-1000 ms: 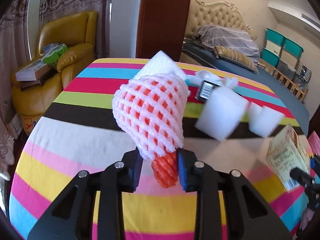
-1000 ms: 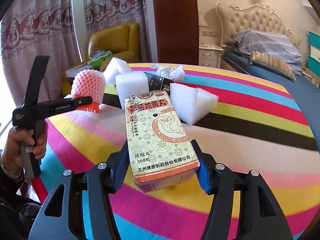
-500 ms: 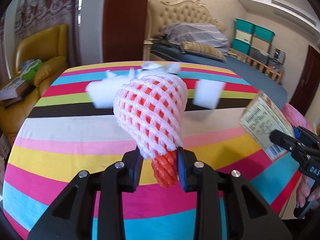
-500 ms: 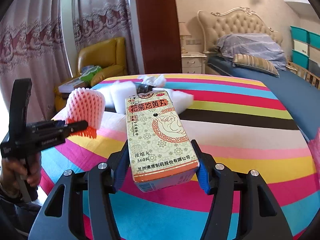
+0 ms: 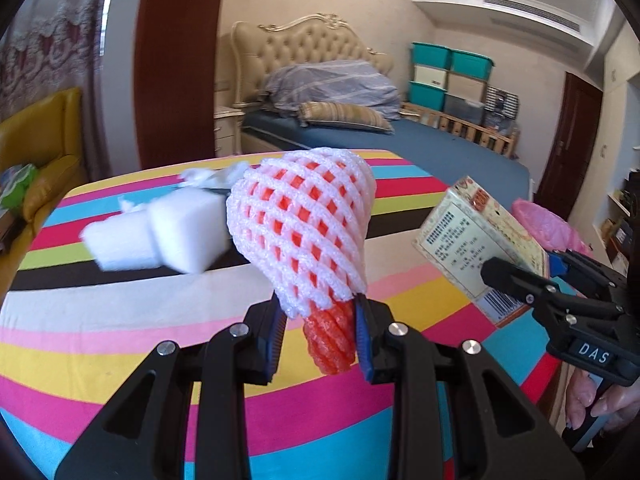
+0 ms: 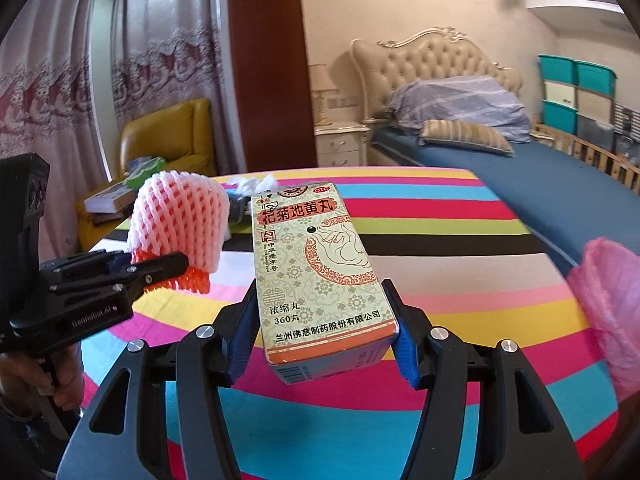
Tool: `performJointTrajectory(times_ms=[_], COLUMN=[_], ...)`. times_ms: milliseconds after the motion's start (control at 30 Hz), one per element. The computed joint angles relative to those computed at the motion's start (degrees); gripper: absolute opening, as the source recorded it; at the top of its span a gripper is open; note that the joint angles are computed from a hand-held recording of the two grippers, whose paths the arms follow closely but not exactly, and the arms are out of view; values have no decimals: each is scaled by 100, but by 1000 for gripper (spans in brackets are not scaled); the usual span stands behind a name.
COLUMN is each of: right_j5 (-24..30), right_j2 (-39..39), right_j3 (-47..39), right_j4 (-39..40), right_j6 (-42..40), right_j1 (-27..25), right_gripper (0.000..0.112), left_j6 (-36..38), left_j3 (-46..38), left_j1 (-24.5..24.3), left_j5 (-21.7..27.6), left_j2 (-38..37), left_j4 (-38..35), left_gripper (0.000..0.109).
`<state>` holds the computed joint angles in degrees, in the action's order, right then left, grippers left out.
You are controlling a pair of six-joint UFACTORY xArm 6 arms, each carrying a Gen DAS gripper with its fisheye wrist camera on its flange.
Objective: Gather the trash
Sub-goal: 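Carry the medicine box and foam net to the pink wastebasket with both tools, then open both tools over the wastebasket to drop box and foam net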
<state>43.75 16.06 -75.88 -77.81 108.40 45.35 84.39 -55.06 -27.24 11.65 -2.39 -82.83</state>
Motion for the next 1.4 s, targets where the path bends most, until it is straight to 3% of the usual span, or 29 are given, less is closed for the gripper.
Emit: performJointTrajectory(times_ms=[367,767,967,1300,1400], right_j5=[893,2117,2377,1720,1753], right_j2=[-1236,-3153,-4170,-5367,-5462], right_j3=[1323,3271,4195,5339,5463], right_j4=[-25,321,532,460,464], right_j6=[513,1119,1102,976,1013], right_j1=[57,83,-257,-1478,-1496], right_gripper=[56,56,56,56,56], left_j6=[121,-687,-1711,-3593,-4034], left_j3=[-404,-1650,-2990,-5844,-6777], left_j1=[-877,-2051,-2449,-2849,-2885], left_j5=[73,590,1132,1653,1938], left_j2=[220,1210,2290,4416,5048], left_j4=[116,1093,1964,3556,3909], left_gripper=[29,29,29,29,32])
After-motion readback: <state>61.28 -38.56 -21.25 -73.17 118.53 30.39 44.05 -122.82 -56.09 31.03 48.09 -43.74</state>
